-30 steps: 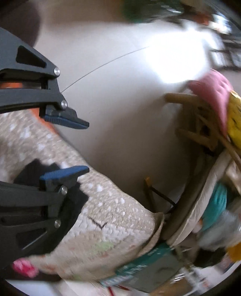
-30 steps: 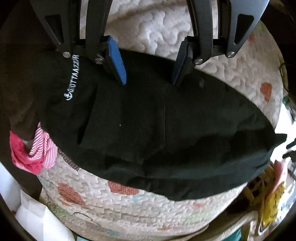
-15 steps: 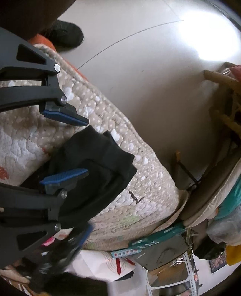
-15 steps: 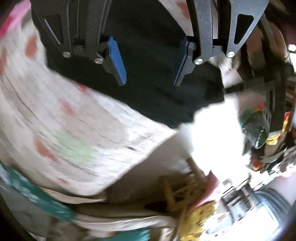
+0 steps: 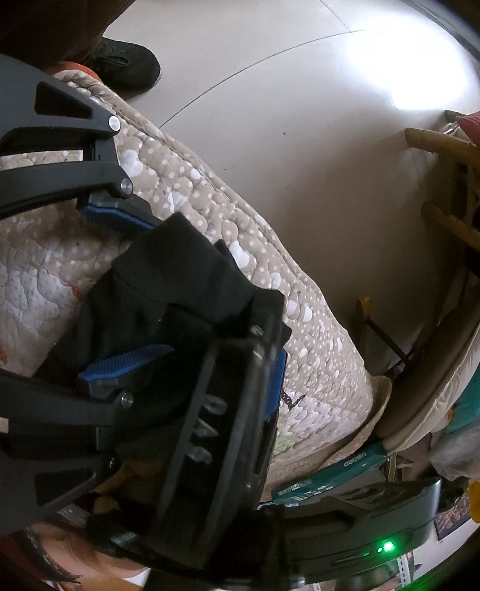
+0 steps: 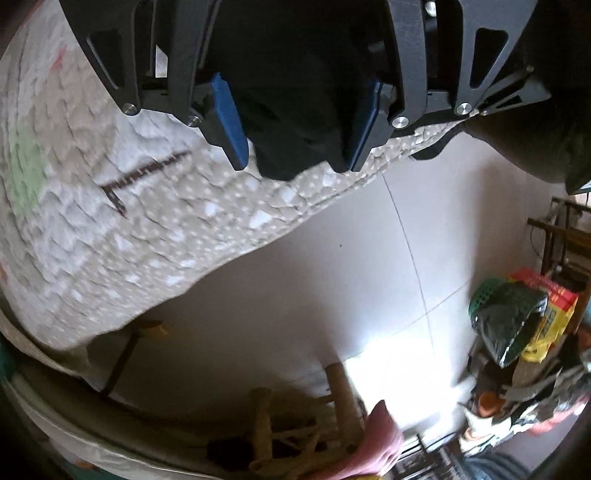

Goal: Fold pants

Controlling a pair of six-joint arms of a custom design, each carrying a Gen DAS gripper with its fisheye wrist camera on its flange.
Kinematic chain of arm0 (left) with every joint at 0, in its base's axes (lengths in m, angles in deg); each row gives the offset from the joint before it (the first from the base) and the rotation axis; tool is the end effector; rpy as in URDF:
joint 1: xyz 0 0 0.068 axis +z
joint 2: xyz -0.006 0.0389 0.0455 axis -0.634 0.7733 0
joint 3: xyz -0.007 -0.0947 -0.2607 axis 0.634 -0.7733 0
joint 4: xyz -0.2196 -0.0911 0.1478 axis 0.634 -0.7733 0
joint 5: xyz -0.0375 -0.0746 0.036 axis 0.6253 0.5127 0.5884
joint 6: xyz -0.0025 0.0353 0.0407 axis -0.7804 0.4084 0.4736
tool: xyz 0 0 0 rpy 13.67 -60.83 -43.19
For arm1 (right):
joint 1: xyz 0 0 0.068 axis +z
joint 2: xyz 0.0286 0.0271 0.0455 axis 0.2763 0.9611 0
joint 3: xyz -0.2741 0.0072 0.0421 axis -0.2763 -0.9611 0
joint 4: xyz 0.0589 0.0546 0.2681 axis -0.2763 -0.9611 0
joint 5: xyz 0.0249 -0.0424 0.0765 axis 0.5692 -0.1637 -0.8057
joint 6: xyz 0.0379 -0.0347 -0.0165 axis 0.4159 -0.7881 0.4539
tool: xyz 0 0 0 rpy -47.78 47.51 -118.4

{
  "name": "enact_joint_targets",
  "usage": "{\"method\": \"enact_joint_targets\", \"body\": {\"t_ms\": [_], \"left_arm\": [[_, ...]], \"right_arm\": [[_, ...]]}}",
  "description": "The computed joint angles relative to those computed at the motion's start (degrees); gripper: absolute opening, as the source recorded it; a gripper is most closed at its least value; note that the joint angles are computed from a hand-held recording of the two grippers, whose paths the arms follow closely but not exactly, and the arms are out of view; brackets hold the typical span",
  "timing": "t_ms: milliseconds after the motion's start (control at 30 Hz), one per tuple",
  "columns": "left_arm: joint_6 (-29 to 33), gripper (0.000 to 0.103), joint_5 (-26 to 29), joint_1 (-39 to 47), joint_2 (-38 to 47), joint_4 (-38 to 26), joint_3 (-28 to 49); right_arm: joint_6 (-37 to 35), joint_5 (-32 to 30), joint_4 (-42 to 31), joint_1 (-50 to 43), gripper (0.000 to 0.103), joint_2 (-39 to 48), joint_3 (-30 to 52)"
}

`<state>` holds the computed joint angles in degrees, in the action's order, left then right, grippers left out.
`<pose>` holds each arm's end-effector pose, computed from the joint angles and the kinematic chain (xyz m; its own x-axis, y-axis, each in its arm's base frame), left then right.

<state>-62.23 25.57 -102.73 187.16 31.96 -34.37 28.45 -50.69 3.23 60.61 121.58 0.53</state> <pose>0.1213 -0.2041 0.0082 -0.4225 -0.8901 -0.1706 -0.6766 0.4350 -0.5941 0.2940 0.2989 0.0359 -0.2389 -0.9455 -0.2213 -0.9707 0.2262 0.0814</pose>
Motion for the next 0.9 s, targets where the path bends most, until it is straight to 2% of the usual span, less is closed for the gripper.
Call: {"method": "enact_joint_targets", "body": {"t_ms": [67, 167, 200, 400, 533, 567, 600, 633, 667, 900], "left_arm": [[-0.1, 0.056, -0.1, 0.0, -0.1, -0.3, 0.0], [0.0, 0.056, -0.4, -0.1, -0.3, -1.7, 0.5], [0.0, 0.056, -0.5, 0.0, -0.2, -1.8, 0.6], [1.2, 0.056, -2.6, -0.5, -1.0, -3.2, 1.3], [7.1, 0.056, -3.9, 0.6, -1.6, -4.3, 3.3], [9.8, 0.052, -3.1, 1.3, -1.6, -5.3, 4.3], [12.4, 0.042, -2.3, 1.8, -1.7, -6.1, 5.2], [14.8, 0.024, -1.4, 2.1, -1.8, -6.6, 5.9], [15.7, 0.014, -1.3, 2.0, -2.1, -6.3, 5.9], [15.8, 0.012, -2.4, 0.5, -5.8, -2.6, 2.2]], "right_arm": [[-1.7, 2.3, 2.1, 1.3, 0.059, -0.6, -2.1], [-2.4, 4.3, 4.4, 2.3, 0.035, -1.8, -4.3], [-2.3, 4.4, 4.5, 2.2, 0.032, -2.7, -5.1], [-1.4, 3.6, 7.2, 1.7, 0.028, -10.8, -11.5], [-0.5, 2.4, 6.9, 0.9, 0.028, -15.6, -14.2], [-0.4, 2.0, 6.7, 0.5, 0.028, -16.4, -14.6], [-0.2, 1.8, 6.5, 0.3, 0.028, -17.1, -14.9], [0.1, 1.8, 6.6, 0.1, 0.028, -17.7, -15.2], [0.7, 2.0, 6.7, 0.3, 0.028, -18.2, -15.6], [3.6, 1.8, 7.7, 0.3, 0.028, -20.0, -17.1]]}}
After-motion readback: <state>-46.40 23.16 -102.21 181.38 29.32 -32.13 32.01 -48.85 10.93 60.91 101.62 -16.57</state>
